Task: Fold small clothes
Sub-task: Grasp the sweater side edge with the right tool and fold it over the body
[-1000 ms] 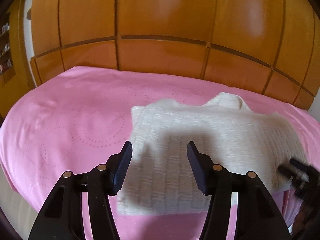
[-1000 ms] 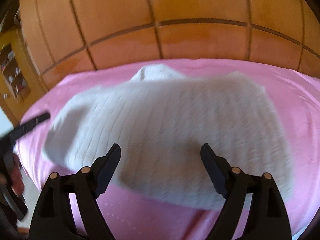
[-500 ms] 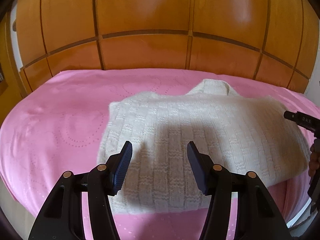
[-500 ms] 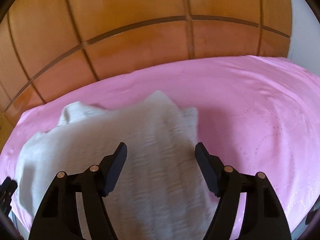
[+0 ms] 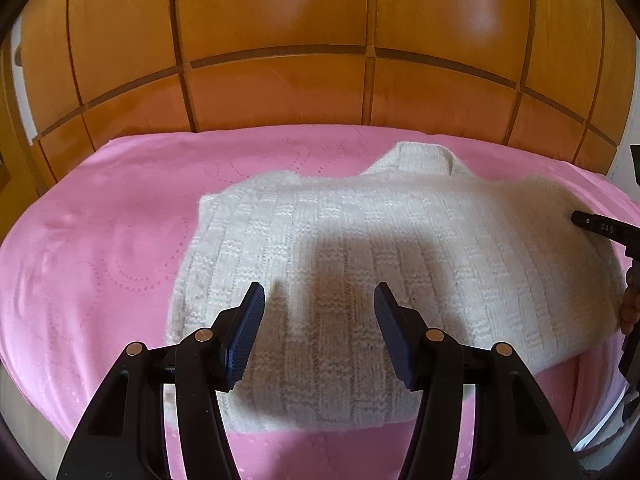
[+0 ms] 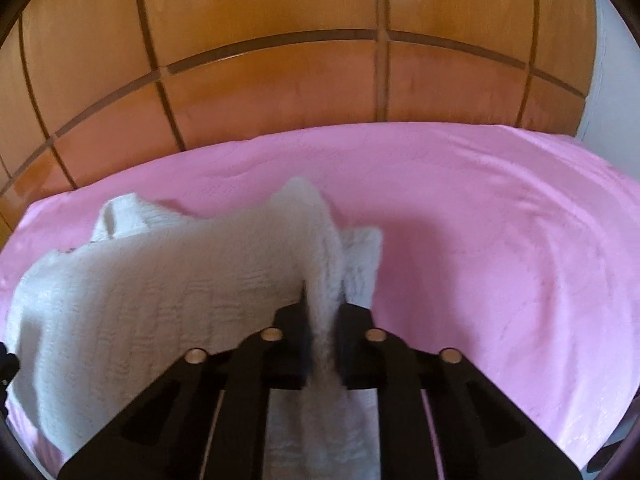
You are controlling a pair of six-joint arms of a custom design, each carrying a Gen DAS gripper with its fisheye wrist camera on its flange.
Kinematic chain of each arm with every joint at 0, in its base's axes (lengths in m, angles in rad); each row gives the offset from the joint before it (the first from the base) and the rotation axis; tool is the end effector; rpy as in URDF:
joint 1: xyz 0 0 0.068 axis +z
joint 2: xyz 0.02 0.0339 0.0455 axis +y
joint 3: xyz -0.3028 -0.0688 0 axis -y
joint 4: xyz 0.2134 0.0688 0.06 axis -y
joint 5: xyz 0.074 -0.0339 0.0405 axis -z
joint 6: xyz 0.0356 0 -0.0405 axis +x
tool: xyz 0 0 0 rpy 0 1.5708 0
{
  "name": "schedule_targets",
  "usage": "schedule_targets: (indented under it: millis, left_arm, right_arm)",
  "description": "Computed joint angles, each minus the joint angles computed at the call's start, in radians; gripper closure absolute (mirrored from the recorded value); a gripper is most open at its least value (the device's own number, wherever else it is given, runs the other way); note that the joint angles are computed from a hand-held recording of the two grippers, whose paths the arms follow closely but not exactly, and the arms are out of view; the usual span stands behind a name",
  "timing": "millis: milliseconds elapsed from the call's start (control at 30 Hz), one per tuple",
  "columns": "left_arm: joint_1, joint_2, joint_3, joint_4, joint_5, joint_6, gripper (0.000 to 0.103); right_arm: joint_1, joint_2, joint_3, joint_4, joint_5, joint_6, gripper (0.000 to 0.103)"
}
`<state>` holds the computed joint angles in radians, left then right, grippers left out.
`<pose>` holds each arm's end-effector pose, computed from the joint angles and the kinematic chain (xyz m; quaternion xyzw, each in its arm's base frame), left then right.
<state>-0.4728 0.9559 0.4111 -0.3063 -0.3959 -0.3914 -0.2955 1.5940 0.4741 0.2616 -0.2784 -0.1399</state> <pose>0.1214 -0.0467 0.2212 -0.0319 0.9197 0.0226 0.3906 0.2370 -0.0619 0.1684 0.0239 0.9291 0.0524 0.3653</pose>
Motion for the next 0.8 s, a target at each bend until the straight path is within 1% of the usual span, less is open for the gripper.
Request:
schedule_targets:
  millis: [67,133,167,200,267,300,333,367,400,433,467,533,567,633,700,767,800]
  left_arm:
    - [0.007,0.020,-0.007,0.017,0.008,0.004,0.047]
    - [0.029,0.046,-0.021,0.044,0.032,0.011,0.047]
    - [0.035,0.059,-0.028,0.055,0.037,0.009,0.046]
    - [0.030,0.062,-0.031,0.058,0.030,0.002,0.043]
    - [0.026,0.054,-0.034,0.058,0.024,-0.007,0.042]
    - [0.027,0.050,-0.031,0.052,0.027,-0.009,0.042]
    - [0.029,0.041,-0.027,0.042,0.030,-0.010,0.042]
    - [0.030,0.025,-0.024,0.033,0.032,-0.012,0.042]
    - [0.030,0.005,-0.021,0.026,0.037,-0.016,0.042]
    - [0.030,-0.027,-0.020,0.019,0.051,-0.020,0.042]
    - [0.027,-0.057,-0.018,0.015,0.061,-0.026,0.042]
    - [0.027,-0.086,-0.017,0.011,0.091,-0.032,0.042]
    - [0.042,-0.092,-0.017,0.016,0.127,-0.025,0.042]
    - [0.088,-0.097,-0.025,0.038,0.243,-0.014,0.042]
    - [0.120,-0.066,-0.035,0.068,0.330,-0.018,0.042]
    - [0.130,-0.028,-0.055,0.112,0.379,-0.021,0.042]
    - [0.113,-0.009,-0.060,0.124,0.366,-0.030,0.042]
  right_arm:
    - [0.000,0.053,0.005,0.017,0.008,0.002,0.096]
    - [0.021,0.091,-0.040,0.119,0.049,-0.007,0.096]
    - [0.026,0.097,-0.051,0.145,0.057,0.000,0.096]
    - [0.026,0.097,-0.051,0.143,0.055,0.007,0.095]
    - [0.004,0.089,-0.037,0.108,0.018,0.007,0.094]
    - [-0.017,0.079,-0.021,0.071,-0.011,0.000,0.089]
    - [-0.038,0.062,-0.010,0.033,-0.039,-0.009,0.075]
    - [-0.070,0.037,-0.001,-0.007,-0.070,-0.020,0.064]
    - [-0.108,0.015,0.005,-0.038,-0.107,-0.030,0.044]
    - [-0.143,0.001,0.015,-0.071,-0.154,-0.042,0.040]
    - [-0.191,-0.010,0.023,-0.111,-0.211,-0.062,0.039]
    - [-0.270,-0.009,0.042,-0.197,-0.298,-0.116,0.032]
    - [-0.315,0.008,0.058,-0.261,-0.351,-0.157,0.030]
    - [-0.370,0.046,0.078,-0.360,-0.408,-0.222,0.029]
    - [-0.419,0.080,0.075,-0.420,-0.447,-0.287,0.028]
    - [-0.456,0.094,0.065,-0.476,-0.489,-0.346,0.033]
    - [-0.469,0.087,0.056,-0.510,-0.505,-0.384,0.044]
